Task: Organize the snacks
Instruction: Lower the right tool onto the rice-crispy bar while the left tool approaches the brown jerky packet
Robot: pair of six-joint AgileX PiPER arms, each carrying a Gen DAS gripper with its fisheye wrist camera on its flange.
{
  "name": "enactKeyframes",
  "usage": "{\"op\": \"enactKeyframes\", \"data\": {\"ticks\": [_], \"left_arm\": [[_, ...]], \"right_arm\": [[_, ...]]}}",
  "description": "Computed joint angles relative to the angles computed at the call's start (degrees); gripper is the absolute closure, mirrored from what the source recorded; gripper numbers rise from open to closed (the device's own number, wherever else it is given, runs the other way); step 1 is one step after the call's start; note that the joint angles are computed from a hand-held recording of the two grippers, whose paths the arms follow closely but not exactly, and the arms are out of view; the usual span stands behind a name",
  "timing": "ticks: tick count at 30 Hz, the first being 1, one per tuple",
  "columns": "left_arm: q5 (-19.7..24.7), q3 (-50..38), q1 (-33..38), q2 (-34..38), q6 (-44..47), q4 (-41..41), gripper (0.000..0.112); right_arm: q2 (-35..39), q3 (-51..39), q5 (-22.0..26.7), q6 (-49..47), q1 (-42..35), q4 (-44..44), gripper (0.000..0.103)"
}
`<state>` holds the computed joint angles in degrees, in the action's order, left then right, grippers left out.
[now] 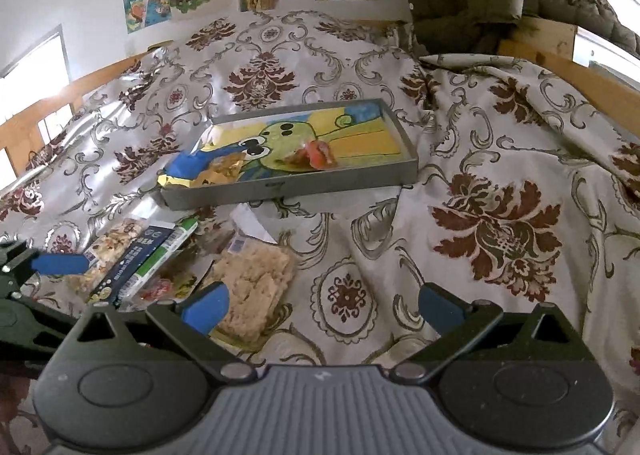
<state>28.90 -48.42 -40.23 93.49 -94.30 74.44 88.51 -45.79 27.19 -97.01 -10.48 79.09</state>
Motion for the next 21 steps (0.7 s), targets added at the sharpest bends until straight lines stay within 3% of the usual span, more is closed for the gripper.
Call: {"op": "enactKeyframes", "data": {"ticks": [2, 4, 7, 13, 15, 17, 21], "left_arm": [[-1.75, 0.22, 0.9, 0.54, -0.3, 3.99, 0.01], [-3.53, 0.79, 1.62, 0.54, -0.48, 7.22, 0.01], [-5.8, 1.82, 2.42, -0.06, -3.27, 9.68, 0.01], [-13.4, 1.63, 5.63, 1.18, -6.81, 12.79, 0.017], [-16.15, 1.26, 6.99, 2.13, -5.5, 11.12, 0.019], [-18.59, 0.69, 8.41, 3.13, -0.33, 5.41, 0.02], [-21.31, 0.33, 10.72, 4.54, -0.97, 5.07, 0.02]], "right_arm": [[0.87, 0.07, 2.7, -5.05, -0.95, 4.0, 0.0], [2.4, -0.49, 8.39, -9.22, -2.99, 6.71, 0.0], [5.16, -3.39, 13.05, -8.88, -3.57, 5.41, 0.0], [11.75, -10.61, 13.63, -5.49, -0.85, -1.36, 0.0], [13.9, -13.37, 13.8, -1.29, 0.03, -5.63, 0.0], [17.67, -19.16, 16.98, 8.84, 0.48, -13.73, 0.0], [24.07, -26.47, 24.06, 17.45, -0.56, -16.36, 0.0]]}}
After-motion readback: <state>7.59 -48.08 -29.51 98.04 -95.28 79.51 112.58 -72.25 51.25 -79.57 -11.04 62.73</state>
